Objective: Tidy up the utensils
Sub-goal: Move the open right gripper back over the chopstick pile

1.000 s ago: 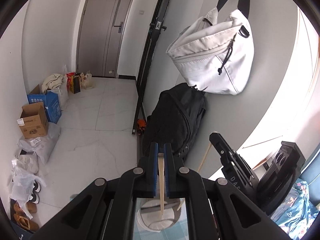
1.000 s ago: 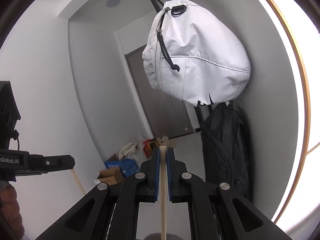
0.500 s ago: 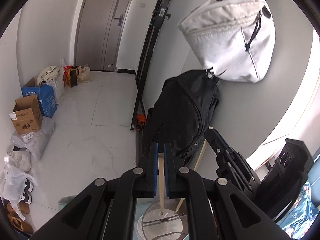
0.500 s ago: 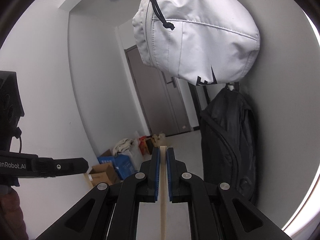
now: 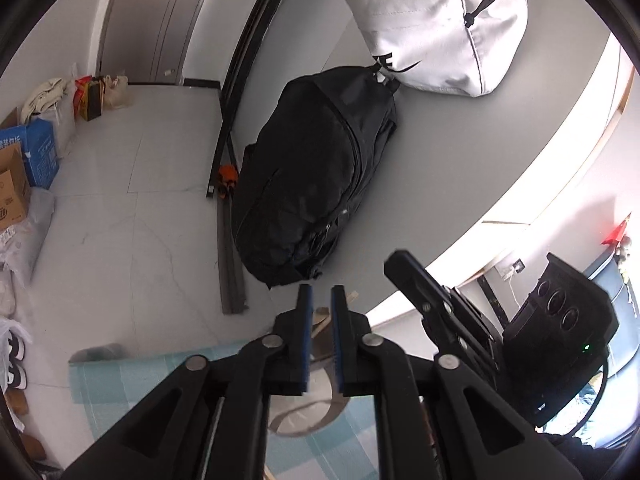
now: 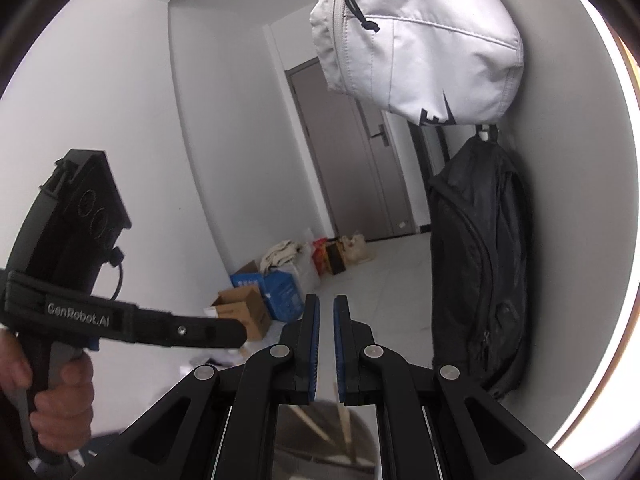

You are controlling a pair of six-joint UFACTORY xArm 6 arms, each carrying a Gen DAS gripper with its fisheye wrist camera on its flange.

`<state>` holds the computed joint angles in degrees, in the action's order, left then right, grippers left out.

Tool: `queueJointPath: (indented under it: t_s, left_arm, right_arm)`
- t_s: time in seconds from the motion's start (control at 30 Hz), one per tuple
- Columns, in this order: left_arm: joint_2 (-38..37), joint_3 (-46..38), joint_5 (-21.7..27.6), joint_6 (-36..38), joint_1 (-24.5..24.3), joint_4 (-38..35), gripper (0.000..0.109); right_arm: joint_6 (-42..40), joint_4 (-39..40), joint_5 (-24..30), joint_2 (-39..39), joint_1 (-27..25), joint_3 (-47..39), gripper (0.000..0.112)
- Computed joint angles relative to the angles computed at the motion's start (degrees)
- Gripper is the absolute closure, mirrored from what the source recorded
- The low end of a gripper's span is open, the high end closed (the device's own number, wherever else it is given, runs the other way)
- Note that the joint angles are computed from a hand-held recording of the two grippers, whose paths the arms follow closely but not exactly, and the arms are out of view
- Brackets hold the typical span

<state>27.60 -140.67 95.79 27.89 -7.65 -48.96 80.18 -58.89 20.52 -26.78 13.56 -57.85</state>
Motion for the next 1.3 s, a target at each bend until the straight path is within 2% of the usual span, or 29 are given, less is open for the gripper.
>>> queueJointPath:
  t_s: [0.03,0.07,0.13,0.23,0.3,0.37,0.47,0.6,0.7,0.77,0.87,1.0,1.1,1.13,1.17,1.3]
  left_arm:
    - [-0.61,0.01,-0.06,0.07,0.82,-0.24,0.086]
    - [-2.27,2.42,-1.03,0.84,1.13,-0.31,0.066]
    - [-7.89,10.47,-5.1,2.25,2.03,-0.61,0.048]
    - [-14.79,19.72,-9.68,5.66,3.72,-1.81,0.048]
    - [-17.42,23.1,-11.91,6.7,3.63,-0.14,0.048]
    - [-20.51,26.6,-13.82,7.58,3.78,1.24,0.048]
    - [-25.48,32.42,-16.76,8.36,4.34,2.56,0.048]
    - [-30.17,40.06,-22.24,9.44,3.61,3.44,0.047]
    - [-32.26,42.93,-23.1,9.49,4.29,3.57,0.047]
    - [-34.12,45.53,-24.21,10.54,4.82,3.37,0.044]
    - [-36.76,49.25,-26.03,11.61,5.44,3.45,0.032]
    - [-39.55,53.81,-28.11,13.09,6.75,2.35,0.031]
    - [-41.95,58.08,-32.53,13.92,6.63,2.77,0.03]
    - [-43.15,60.27,-35.91,13.26,6.09,3.75,0.025]
    - [-43.96,61.78,-37.27,13.53,6.25,3.16,0.019]
    - [-46.2,66.64,-40.24,17.51,6.39,0.51,0.018]
  right_arm:
    - [-0.79,1.8,1.6,-1.02,0.96,0.67,0.106]
    - [-0.7,2.83,2.21,-2.2,1.57,1.58,0.106]
    - [0.46,3.34,4.59,-4.42,3.06,2.84,0.1]
    - [1.18,3.67,8.94,-7.54,6.25,4.05,0.084]
    - [1.46,3.09,12.9,-8.74,9.1,3.76,0.076]
    - [1.96,2.69,14.91,-9.82,11.12,3.61,0.06]
    - [3.64,0.35,20.6,-11.11,16.1,2.73,0.046]
    - [5.92,-2.5,27.64,-12.09,22.68,1.51,0.04]
    - [6.83,-4.18,31.94,-12.55,27.19,1.05,0.035]
    - [7.66,-5.08,34.76,-12.53,29.84,0.75,0.027]
    - [8.21,-5.41,36.19,-12.63,32.08,0.88,0.025]
    - [9.98,-6.29,38.97,-12.89,35.39,1.63,0.018]
    - [10.6,-5.98,39.67,-12.99,36.69,2.24,0.017]
    - [10.66,-5.72,39.19,-13.09,36.81,2.68,0.017]
    - [10.51,-5.46,39.12,-12.97,37.1,2.81,0.017]
    - [8.99,-4.52,41.38,-11.23,38.85,2.51,0.017]
